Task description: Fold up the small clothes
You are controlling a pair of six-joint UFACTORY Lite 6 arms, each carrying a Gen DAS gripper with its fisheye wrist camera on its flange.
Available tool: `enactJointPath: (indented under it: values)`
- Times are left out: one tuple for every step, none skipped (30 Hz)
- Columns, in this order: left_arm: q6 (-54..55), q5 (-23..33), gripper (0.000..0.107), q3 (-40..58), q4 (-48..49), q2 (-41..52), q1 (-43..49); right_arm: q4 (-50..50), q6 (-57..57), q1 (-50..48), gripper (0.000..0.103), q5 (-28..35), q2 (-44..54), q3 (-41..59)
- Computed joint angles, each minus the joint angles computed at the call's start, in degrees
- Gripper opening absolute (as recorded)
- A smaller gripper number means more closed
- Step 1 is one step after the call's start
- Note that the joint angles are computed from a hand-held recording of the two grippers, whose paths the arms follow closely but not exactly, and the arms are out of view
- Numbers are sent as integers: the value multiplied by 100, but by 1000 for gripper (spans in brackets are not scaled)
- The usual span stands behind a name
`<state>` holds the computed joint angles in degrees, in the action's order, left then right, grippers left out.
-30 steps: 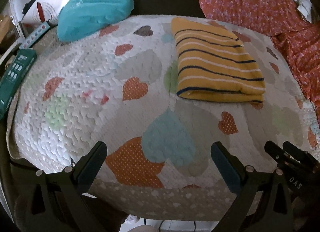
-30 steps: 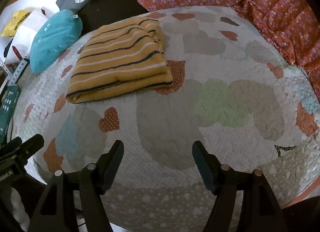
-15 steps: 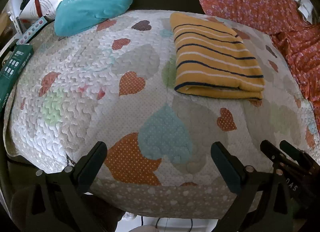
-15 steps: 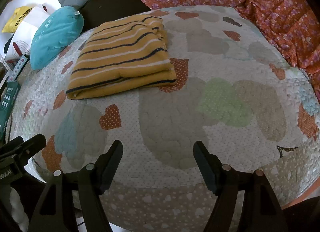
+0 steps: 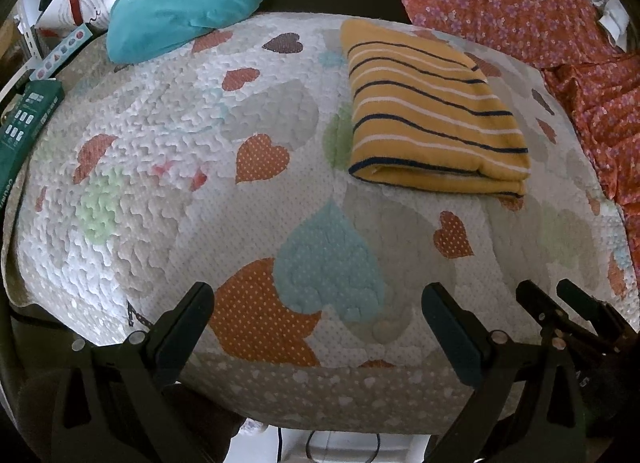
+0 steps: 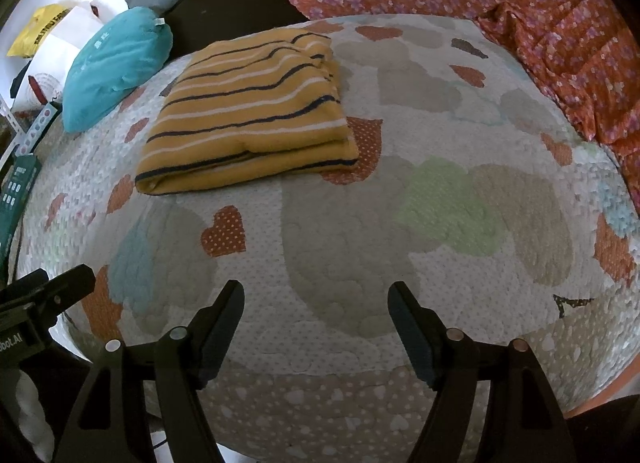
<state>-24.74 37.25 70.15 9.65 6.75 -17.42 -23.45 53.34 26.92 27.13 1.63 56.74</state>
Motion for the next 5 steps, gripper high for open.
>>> enactJointPath:
  values:
    - [33,15,103,2,-37,7,19,-7,-1,7,79,1,5,3]
    - [64,35,103,10,-75,22,35,-11,-1,14,79,4,2,-1]
    - [97,44,103,14,-118,41,55,-30,20,30,79,21,14,9]
    - [86,52,103,23,-117,61,67,-40,28,36,79,28,22,15]
    - [69,51,103,25,-106,72,74,-31,-4,26,79,31,33,24]
